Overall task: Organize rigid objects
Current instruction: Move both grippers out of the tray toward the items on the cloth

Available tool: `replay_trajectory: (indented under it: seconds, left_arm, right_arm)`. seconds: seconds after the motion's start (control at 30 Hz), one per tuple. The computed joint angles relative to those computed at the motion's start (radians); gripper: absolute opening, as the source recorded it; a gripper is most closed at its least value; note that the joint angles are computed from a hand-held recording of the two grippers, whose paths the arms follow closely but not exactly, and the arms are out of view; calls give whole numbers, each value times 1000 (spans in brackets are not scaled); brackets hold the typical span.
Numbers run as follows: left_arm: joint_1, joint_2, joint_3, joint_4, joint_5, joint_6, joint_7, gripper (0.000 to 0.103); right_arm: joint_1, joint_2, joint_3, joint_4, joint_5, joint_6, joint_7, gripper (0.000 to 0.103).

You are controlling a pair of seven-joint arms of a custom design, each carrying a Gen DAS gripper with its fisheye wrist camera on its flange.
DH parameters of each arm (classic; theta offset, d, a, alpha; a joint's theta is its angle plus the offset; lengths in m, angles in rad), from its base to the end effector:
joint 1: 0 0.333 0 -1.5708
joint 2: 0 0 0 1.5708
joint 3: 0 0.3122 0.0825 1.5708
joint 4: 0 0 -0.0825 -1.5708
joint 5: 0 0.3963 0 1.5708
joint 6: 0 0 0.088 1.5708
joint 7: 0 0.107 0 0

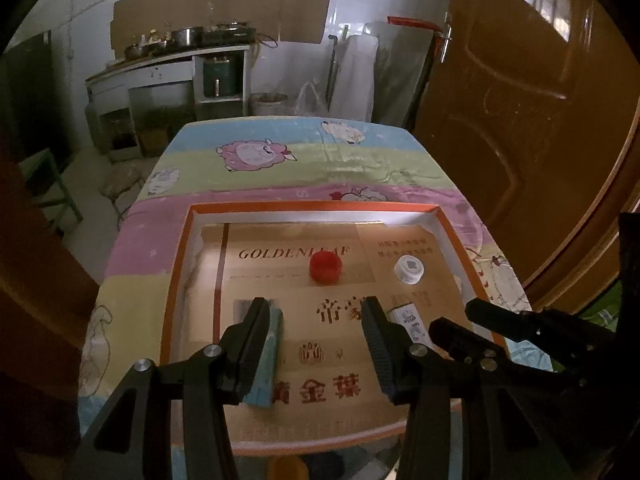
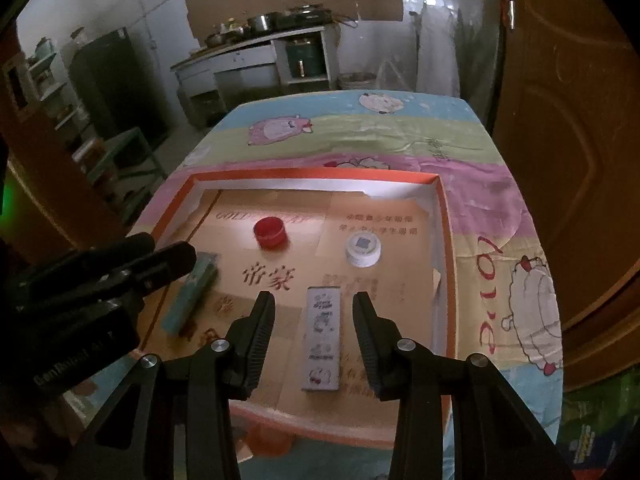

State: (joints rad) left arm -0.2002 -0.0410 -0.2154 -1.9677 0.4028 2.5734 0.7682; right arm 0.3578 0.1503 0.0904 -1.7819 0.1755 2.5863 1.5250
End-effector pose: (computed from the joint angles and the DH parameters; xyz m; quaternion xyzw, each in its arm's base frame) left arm 0.5495 -0.2516 0.5533 -0.6997 0.6234 -0.2775 0.2116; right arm 0.6003 0.2813 0.5351 -0.7795 0.5335 -0.1148 0.3077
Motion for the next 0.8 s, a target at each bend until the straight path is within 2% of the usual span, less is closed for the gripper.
replay_trajectory:
  seconds: [0.8]
  left_arm:
    - [7,-265,-33,-239,3,25,-93,48]
  right_arm:
    - [22,-235,41,-253,-15,63,21,42]
